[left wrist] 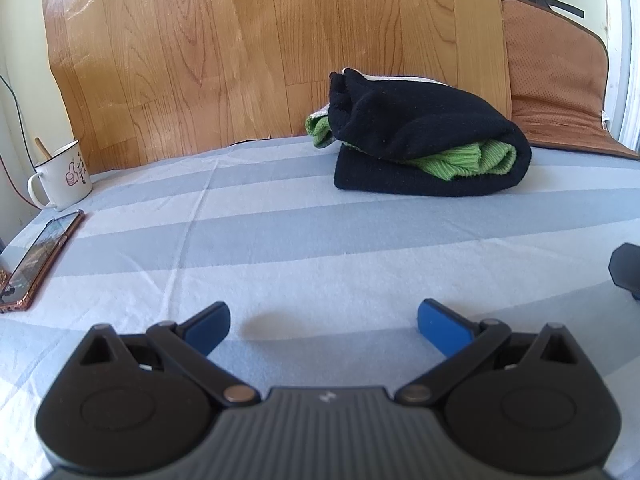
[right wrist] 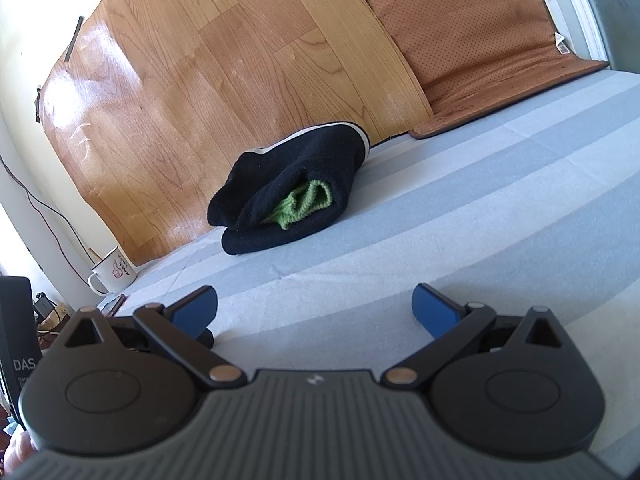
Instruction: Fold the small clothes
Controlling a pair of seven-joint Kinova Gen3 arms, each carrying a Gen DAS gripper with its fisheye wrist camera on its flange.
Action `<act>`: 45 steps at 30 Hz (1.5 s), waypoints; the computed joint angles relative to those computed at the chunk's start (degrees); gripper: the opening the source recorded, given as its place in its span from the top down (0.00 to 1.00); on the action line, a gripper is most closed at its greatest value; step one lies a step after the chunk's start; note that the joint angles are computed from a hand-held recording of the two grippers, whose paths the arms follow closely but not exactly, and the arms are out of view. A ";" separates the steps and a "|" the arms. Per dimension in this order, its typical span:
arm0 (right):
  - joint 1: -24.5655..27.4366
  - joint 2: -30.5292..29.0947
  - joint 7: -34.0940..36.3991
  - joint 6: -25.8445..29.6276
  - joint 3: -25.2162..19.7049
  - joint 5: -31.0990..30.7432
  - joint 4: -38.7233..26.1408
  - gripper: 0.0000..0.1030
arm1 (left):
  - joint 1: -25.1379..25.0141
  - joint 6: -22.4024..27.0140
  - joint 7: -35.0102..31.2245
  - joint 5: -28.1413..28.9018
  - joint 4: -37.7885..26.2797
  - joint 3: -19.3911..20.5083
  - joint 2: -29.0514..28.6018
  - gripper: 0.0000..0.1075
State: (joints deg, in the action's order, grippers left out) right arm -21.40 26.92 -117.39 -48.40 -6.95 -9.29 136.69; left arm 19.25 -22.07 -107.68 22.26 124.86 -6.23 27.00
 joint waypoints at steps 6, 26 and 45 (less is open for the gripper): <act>0.13 0.05 -0.15 -0.13 -0.02 0.25 0.06 0.00 | 0.87 -0.35 -0.81 0.89 0.14 -0.56 0.01 0.04; 0.12 0.04 -0.19 -0.20 -0.02 0.25 0.13 0.00 | 0.73 -0.60 -1.80 1.79 0.08 -0.14 0.12 0.04; 0.15 0.00 -0.18 -0.09 -0.01 0.30 0.09 0.00 | 2.61 -1.66 -4.17 4.13 0.24 -1.28 0.43 0.04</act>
State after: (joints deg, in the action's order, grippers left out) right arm -21.25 26.92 -117.58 -48.48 -6.96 -8.99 136.79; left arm 21.86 -23.73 -111.85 26.39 125.10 -7.51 27.42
